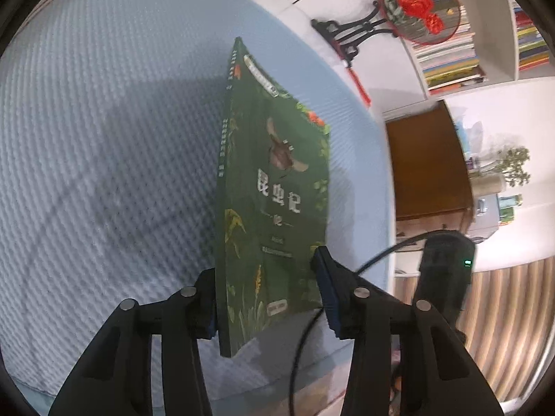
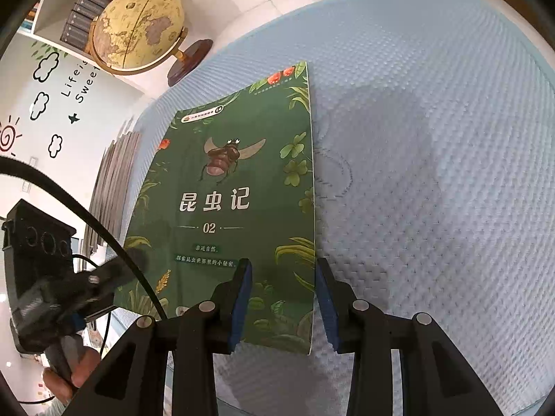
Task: Organize books
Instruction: 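Lift the green book and turn it upright with the left gripper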
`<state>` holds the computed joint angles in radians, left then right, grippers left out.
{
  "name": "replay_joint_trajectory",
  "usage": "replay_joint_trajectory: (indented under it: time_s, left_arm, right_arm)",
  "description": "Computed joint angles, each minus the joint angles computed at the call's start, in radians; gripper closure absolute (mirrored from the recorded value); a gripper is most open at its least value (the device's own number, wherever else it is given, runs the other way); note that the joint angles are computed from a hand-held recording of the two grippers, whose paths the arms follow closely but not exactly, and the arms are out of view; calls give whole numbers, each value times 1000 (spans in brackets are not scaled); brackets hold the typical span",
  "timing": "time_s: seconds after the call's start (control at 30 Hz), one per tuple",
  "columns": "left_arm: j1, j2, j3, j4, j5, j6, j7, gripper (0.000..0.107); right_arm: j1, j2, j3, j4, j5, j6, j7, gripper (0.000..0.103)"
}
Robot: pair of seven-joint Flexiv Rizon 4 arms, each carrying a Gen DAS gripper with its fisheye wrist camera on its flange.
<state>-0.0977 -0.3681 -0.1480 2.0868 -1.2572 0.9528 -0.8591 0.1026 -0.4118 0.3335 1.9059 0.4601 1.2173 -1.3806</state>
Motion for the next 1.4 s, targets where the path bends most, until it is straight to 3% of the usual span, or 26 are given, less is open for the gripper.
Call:
replay_joint_trajectory:
  time_s: [0.23, 0.47, 0.7, 0.9, 1.0, 1.03, 1.13, 1.2, 1.4]
  left_arm:
    - [17, -46, -1, -35, 28, 0, -50, 69]
    - [45, -81, -20, -72, 56, -20, -91, 70]
    - [119, -123, -61, -105, -222, -320, -155, 70]
    - [115, -157, -62, -145, -290, -470, -219, 70]
    - [111, -170, -53, -165, -262, -508, -231, 70]
    - [111, -172, -45, -172, -235, -512, -233, 70]
    - [103, -171, -26, -180, -159, -486, -248, 70]
    - [91, -163, -10, -188, -83, -444, -253, 70]
    - [-5, -107, 57, -203, 379, -188, -253, 70]
  right_arm:
    - [-34, -4, 44, -2, 91, 27, -13, 67]
    - [-86, 14, 68, -24, 221, -38, -85, 62]
    - [-132, 29, 49, -70, 382, -156, -184, 42]
    - [-235, 31, 50, -109, 689, -279, -378, 35]
    - [-265, 24, 34, -118, 843, -301, -473, 35]
    - [-257, 24, 24, -120, 864, -292, -491, 40]
    - [-175, 36, -30, -118, 789, -240, -442, 65]
    - [-94, 40, -60, -109, 672, -167, -377, 73]
    - [139, 77, -131, 19, 204, 60, -84, 80]
